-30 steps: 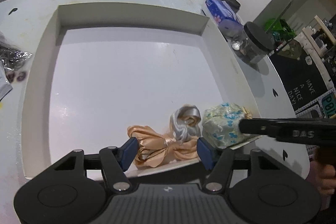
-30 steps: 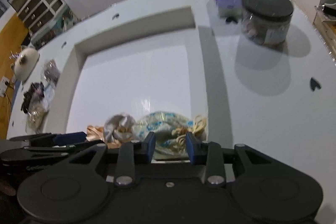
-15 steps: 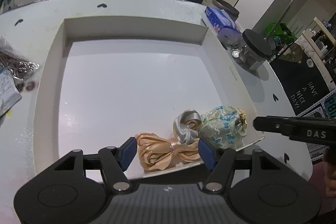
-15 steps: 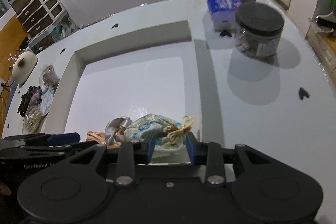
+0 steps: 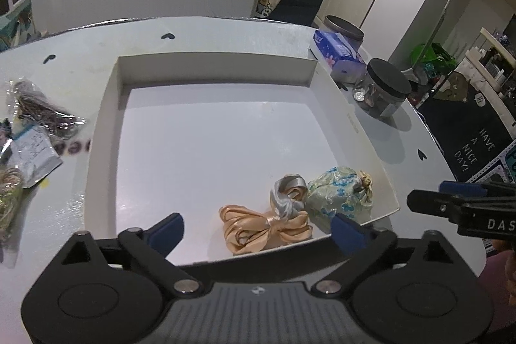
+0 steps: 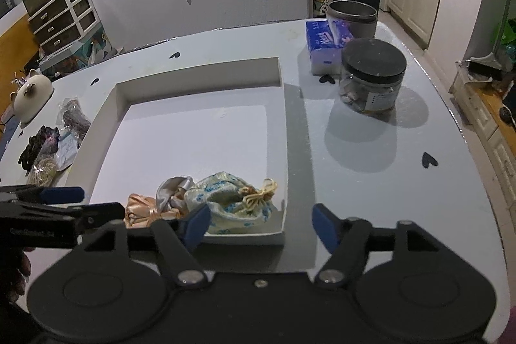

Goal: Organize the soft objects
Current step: 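Lower and release the bow with the left tool while the right tool releases the pouch, then move both tools back toward the remaining items on the table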

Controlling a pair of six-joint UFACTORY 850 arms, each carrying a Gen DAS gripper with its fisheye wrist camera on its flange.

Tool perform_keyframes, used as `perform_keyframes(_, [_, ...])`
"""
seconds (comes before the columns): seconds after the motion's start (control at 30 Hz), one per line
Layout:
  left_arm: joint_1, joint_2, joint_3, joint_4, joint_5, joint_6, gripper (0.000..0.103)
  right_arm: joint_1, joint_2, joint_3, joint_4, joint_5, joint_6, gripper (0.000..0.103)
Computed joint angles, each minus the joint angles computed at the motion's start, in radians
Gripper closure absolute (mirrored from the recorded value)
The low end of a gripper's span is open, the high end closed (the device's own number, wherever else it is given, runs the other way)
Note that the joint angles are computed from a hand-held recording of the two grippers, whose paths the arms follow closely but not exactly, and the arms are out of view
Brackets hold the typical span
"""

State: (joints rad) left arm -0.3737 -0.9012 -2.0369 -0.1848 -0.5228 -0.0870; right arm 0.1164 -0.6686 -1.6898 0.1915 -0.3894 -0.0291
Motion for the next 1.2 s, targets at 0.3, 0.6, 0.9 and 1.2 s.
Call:
perform_keyframes(0.3, [-0.011, 0.088, 0.131, 0.114, 0.067, -0.114, 0.000, 0.016, 0.066, 0.096, -0.151, 0.082, 0.149, 0.003])
perform_keyframes(0.6, [-0.008, 0.164, 0.246, 0.164, 0.135, -0.176, 0.000, 0.035, 0.101, 0.150, -0.293, 0.116, 0.290, 0.000])
perform_keyframes(0.9, [0.013, 0.208, 0.313, 0.179, 0.169, -0.195, 0.000, 0.067, 0.109, 0.155, -0.397, 0.116, 0.398, 0.000])
perform_keyframes(1.2, [0.070, 0.255, 0.381, 0.097, 0.204, -0.103, 0.000, 0.125, 0.086, 0.114, -0.502, 0.095, 0.535, 0.000])
